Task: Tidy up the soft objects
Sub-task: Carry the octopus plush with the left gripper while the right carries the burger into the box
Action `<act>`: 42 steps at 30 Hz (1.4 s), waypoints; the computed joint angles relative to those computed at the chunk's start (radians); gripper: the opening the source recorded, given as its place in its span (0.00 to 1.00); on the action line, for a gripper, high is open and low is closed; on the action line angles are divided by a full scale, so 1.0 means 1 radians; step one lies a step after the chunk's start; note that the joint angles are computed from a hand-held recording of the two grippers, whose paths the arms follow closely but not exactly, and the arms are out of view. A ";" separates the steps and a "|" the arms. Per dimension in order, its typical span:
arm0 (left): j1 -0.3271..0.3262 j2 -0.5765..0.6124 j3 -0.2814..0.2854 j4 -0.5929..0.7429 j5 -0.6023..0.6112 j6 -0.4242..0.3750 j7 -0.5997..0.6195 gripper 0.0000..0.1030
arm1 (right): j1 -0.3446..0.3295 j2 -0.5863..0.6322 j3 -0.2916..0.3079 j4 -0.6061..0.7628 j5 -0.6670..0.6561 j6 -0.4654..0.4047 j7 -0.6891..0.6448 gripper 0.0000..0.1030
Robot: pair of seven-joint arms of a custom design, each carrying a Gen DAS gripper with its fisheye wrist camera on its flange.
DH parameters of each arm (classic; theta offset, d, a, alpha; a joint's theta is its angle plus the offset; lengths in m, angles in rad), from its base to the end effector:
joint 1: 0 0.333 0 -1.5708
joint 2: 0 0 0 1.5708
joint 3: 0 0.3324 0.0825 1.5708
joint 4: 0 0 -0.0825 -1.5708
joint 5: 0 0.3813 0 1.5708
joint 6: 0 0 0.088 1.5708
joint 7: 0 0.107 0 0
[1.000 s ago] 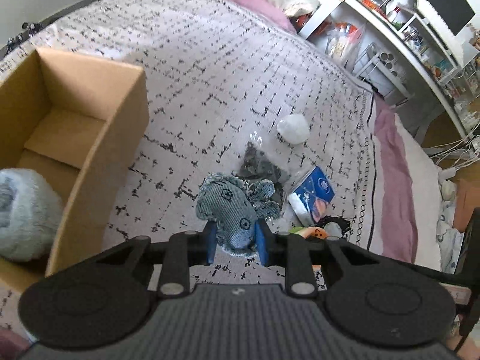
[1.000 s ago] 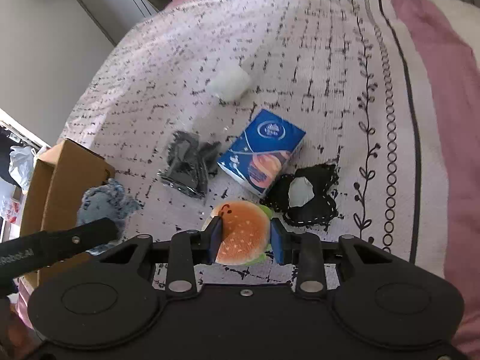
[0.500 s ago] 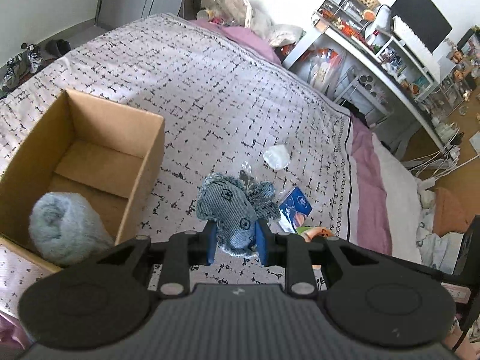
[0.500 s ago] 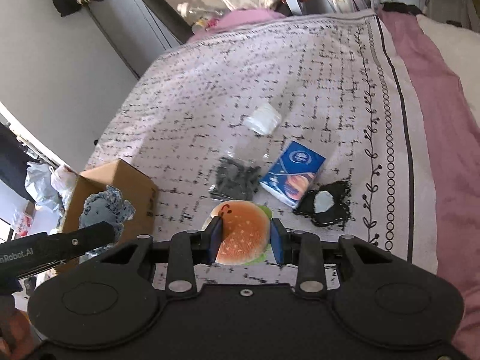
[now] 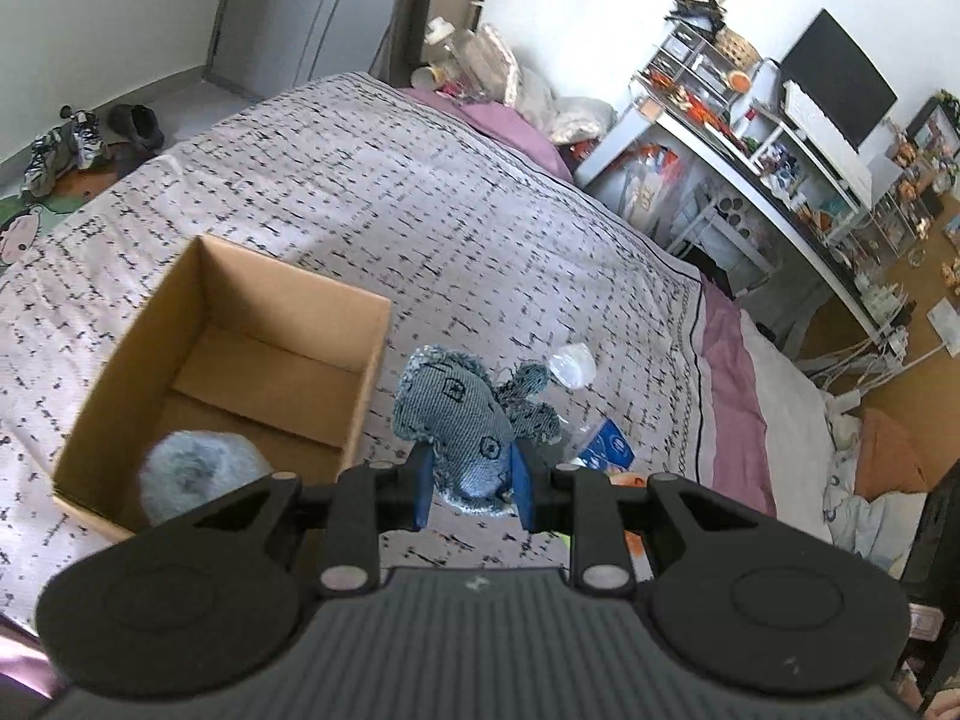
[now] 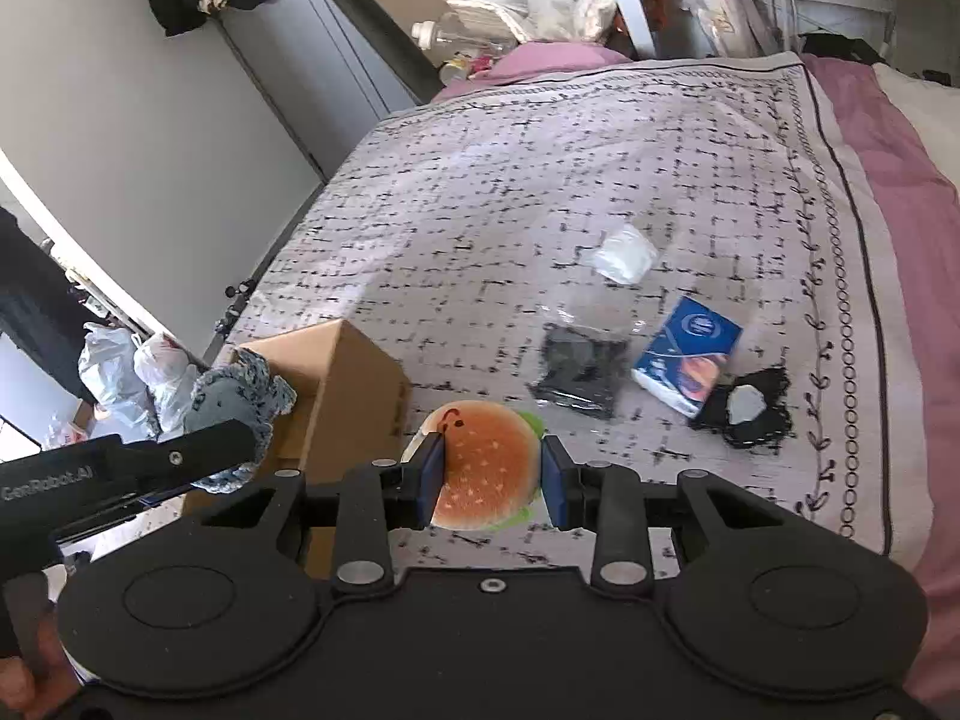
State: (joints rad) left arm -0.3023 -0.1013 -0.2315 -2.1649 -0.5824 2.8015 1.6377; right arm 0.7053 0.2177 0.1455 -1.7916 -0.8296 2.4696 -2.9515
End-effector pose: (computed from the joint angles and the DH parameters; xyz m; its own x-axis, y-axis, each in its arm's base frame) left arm 0.4910 -0.2647 0.5366 -0.2596 -0.8663 0.4268 -0.8167 -0.0389 -0.5757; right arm 0.4383 0.4912 0.4965 -0.2297 -0.9074 -0.3519 -0.6970 0.4057 -0.5913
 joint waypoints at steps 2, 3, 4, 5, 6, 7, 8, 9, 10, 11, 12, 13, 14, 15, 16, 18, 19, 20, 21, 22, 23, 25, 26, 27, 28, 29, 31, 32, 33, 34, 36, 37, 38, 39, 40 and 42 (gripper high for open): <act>0.004 -0.005 0.008 -0.005 -0.011 0.001 0.008 0.25 | 0.006 0.018 0.003 0.032 0.003 -0.012 -0.012 0.32; 0.006 -0.006 0.012 -0.007 -0.018 0.002 0.014 0.25 | 0.010 0.025 0.002 0.045 0.004 -0.017 -0.017 0.32; 0.008 -0.007 0.015 -0.009 -0.024 0.003 0.019 0.25 | 0.013 0.033 0.001 0.058 0.005 -0.020 -0.022 0.32; 0.010 -0.010 0.019 -0.014 -0.034 0.004 0.027 0.25 | 0.017 0.042 -0.001 0.075 0.007 -0.024 -0.028 0.32; 0.013 -0.011 0.022 -0.016 -0.040 0.002 0.033 0.25 | 0.022 0.052 -0.003 0.091 0.008 -0.028 -0.033 0.33; 0.016 -0.011 0.024 -0.016 -0.044 0.000 0.036 0.25 | 0.027 0.061 -0.005 0.106 0.010 -0.032 -0.039 0.33; 0.020 -0.010 0.027 -0.016 -0.048 -0.004 0.040 0.25 | 0.032 0.069 -0.008 0.122 0.012 -0.036 -0.044 0.33; 0.023 -0.010 0.029 -0.017 -0.050 -0.007 0.042 0.25 | 0.036 0.077 -0.011 0.135 0.013 -0.037 -0.048 0.33; 0.026 -0.009 0.031 -0.017 -0.053 -0.008 0.046 0.25 | 0.040 0.085 -0.014 0.148 0.015 -0.040 -0.053 0.33; 0.030 -0.009 0.034 -0.016 -0.057 -0.011 0.053 0.25 | 0.045 0.094 -0.017 0.164 0.018 -0.042 -0.060 0.33; 0.033 -0.008 0.035 -0.016 -0.061 -0.012 0.057 0.25 | 0.049 0.102 -0.020 0.177 0.020 -0.042 -0.066 0.33; 0.036 -0.006 0.037 -0.016 -0.065 -0.014 0.062 0.25 | 0.053 0.111 -0.023 0.191 0.023 -0.044 -0.073 0.33; 0.039 -0.005 0.039 -0.016 -0.069 -0.014 0.066 0.25 | 0.058 0.119 -0.026 0.205 0.027 -0.048 -0.081 0.33; 0.043 -0.004 0.040 -0.017 -0.072 -0.015 0.071 0.25 | 0.062 0.130 -0.028 0.221 0.032 -0.050 -0.090 0.33; 0.046 -0.003 0.042 -0.017 -0.075 -0.016 0.074 0.25 | 0.065 0.139 -0.031 0.235 0.038 -0.051 -0.099 0.33; 0.053 0.000 0.045 -0.016 -0.085 -0.018 0.083 0.25 | 0.072 0.161 -0.036 0.268 0.053 -0.055 -0.120 0.33; 0.056 0.002 0.046 -0.016 -0.089 -0.018 0.086 0.25 | 0.075 0.171 -0.039 0.281 0.061 -0.057 -0.128 0.33; 0.060 0.005 0.048 -0.015 -0.091 -0.019 0.087 0.25 | 0.078 0.184 -0.041 0.298 0.072 -0.059 -0.141 0.33; 0.064 0.009 0.049 -0.013 -0.094 -0.023 0.090 0.25 | 0.082 0.194 -0.045 0.312 0.080 -0.061 -0.150 0.33; 0.068 0.013 0.051 -0.010 -0.097 -0.026 0.093 0.25 | 0.087 0.205 -0.048 0.329 0.089 -0.065 -0.160 0.33; 0.073 0.018 0.052 -0.007 -0.097 -0.030 0.094 0.25 | 0.091 0.216 -0.051 0.344 0.097 -0.068 -0.170 0.33; 0.081 0.028 0.053 -0.003 -0.100 -0.035 0.100 0.25 | 0.099 0.241 -0.057 0.379 0.114 -0.076 -0.192 0.33; 0.086 0.034 0.053 -0.001 -0.099 -0.037 0.098 0.25 | 0.103 0.253 -0.061 0.396 0.123 -0.078 -0.202 0.33; 0.090 0.039 0.053 0.001 -0.099 -0.037 0.097 0.25 | 0.106 0.265 -0.064 0.414 0.132 -0.083 -0.213 0.33; 0.093 0.044 0.053 0.003 -0.100 -0.037 0.097 0.25 | 0.111 0.278 -0.068 0.431 0.141 -0.088 -0.222 0.33; 0.098 0.051 0.053 0.005 -0.100 -0.037 0.095 0.25 | 0.114 0.293 -0.071 0.453 0.152 -0.093 -0.234 0.33; 0.106 0.064 0.052 0.011 -0.094 -0.038 0.088 0.26 | 0.121 0.320 -0.078 0.490 0.173 -0.101 -0.252 0.33; 0.110 0.072 0.053 0.017 -0.098 -0.044 0.091 0.26 | 0.124 0.333 -0.082 0.508 0.183 -0.105 -0.262 0.33; 0.114 0.078 0.052 0.021 -0.099 -0.047 0.092 0.26 | 0.127 0.350 -0.085 0.533 0.194 -0.112 -0.273 0.33; 0.118 0.084 0.052 0.024 -0.095 -0.050 0.089 0.26 | 0.131 0.362 -0.089 0.549 0.203 -0.115 -0.282 0.33; 0.126 0.095 0.052 0.032 -0.084 -0.056 0.082 0.26 | 0.138 0.394 -0.096 0.598 0.223 -0.128 -0.302 0.33; 0.130 0.099 0.051 0.034 -0.074 -0.054 0.075 0.26 | 0.141 0.410 -0.100 0.622 0.233 -0.133 -0.315 0.33; 0.133 0.104 0.051 0.037 -0.068 -0.055 0.071 0.26 | 0.143 0.426 -0.103 0.647 0.244 -0.139 -0.328 0.33; 0.137 0.108 0.052 0.041 -0.055 -0.062 0.061 0.29 | 0.144 0.440 -0.107 0.667 0.255 -0.143 -0.340 0.33; 0.141 0.111 0.052 0.044 -0.044 -0.068 0.053 0.29 | 0.146 0.456 -0.110 0.692 0.267 -0.148 -0.352 0.33; 0.149 0.116 0.054 0.054 -0.014 -0.091 0.029 0.29 | 0.148 0.486 -0.115 0.735 0.292 -0.158 -0.374 0.33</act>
